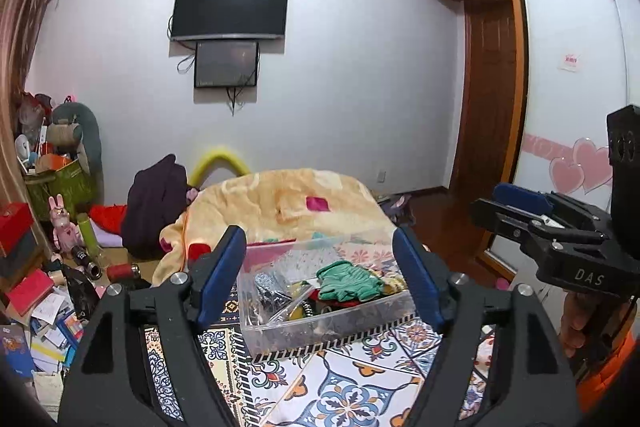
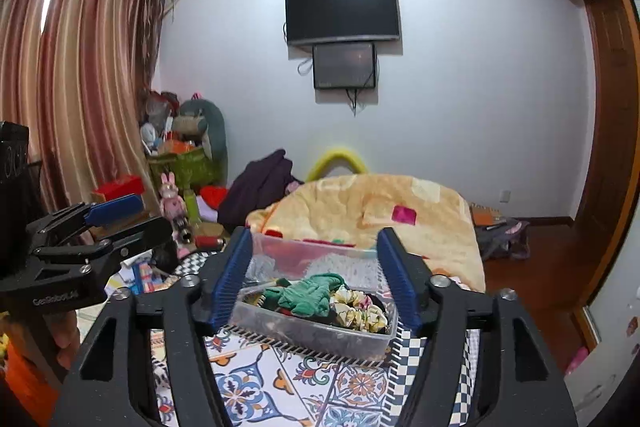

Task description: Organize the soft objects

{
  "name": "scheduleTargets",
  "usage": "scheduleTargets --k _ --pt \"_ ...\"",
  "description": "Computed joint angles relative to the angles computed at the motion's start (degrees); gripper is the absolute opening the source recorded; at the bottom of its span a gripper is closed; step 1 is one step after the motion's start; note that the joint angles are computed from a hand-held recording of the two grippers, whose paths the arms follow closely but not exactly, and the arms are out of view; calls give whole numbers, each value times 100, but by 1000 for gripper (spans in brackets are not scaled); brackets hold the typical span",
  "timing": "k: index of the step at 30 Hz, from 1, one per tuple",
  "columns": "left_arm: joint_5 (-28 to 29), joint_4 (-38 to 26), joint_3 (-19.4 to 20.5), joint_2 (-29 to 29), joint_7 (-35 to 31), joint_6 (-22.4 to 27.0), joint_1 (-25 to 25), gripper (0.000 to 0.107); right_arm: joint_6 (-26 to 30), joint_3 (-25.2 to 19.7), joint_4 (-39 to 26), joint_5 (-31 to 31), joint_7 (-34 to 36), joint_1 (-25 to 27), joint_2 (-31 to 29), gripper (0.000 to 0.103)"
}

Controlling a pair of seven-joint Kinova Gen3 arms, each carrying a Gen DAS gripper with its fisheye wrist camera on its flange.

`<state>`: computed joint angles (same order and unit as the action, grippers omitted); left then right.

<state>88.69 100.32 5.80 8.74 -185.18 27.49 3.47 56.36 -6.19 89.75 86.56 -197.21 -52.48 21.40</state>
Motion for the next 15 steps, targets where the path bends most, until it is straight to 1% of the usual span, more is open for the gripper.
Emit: scheduleTargets --k 1,3,5,6,7,8,10,12,15 --pt "57 53 -12 -55 -50 58 -28 76 20 -3 29 24 -44 -21 -8 65" --pt "165 143 -48 -134 -132 156 -59 81 143 -23 77 64 -132 -97 -13 66" --pt "325 239 -87 -204 -250 213 -66 87 246 -37 98 112 -197 -146 -2 74" --pt "399 298 -111 -243 -312 247 -67 89 329 -45 133 144 -245 -186 -4 76" --pt "422 338 -133 -271 -324 282 -66 92 409 -58 146 151 -231 -218 -5 80" --pt "432 370 -149 -295 -327 293 -56 97 418 -72 152 149 -202 -214 -9 81" --pt "474 431 -172 -341 -361 314 -38 99 385 -95 158 134 -160 -185 -33 82" --pt "371 425 -189 -351 -278 347 -31 99 401 -117 192 134 -179 -192 -65 82" --pt "398 446 -183 -383 -295 291 0 101 463 -134 182 134 -206 -211 -45 83"
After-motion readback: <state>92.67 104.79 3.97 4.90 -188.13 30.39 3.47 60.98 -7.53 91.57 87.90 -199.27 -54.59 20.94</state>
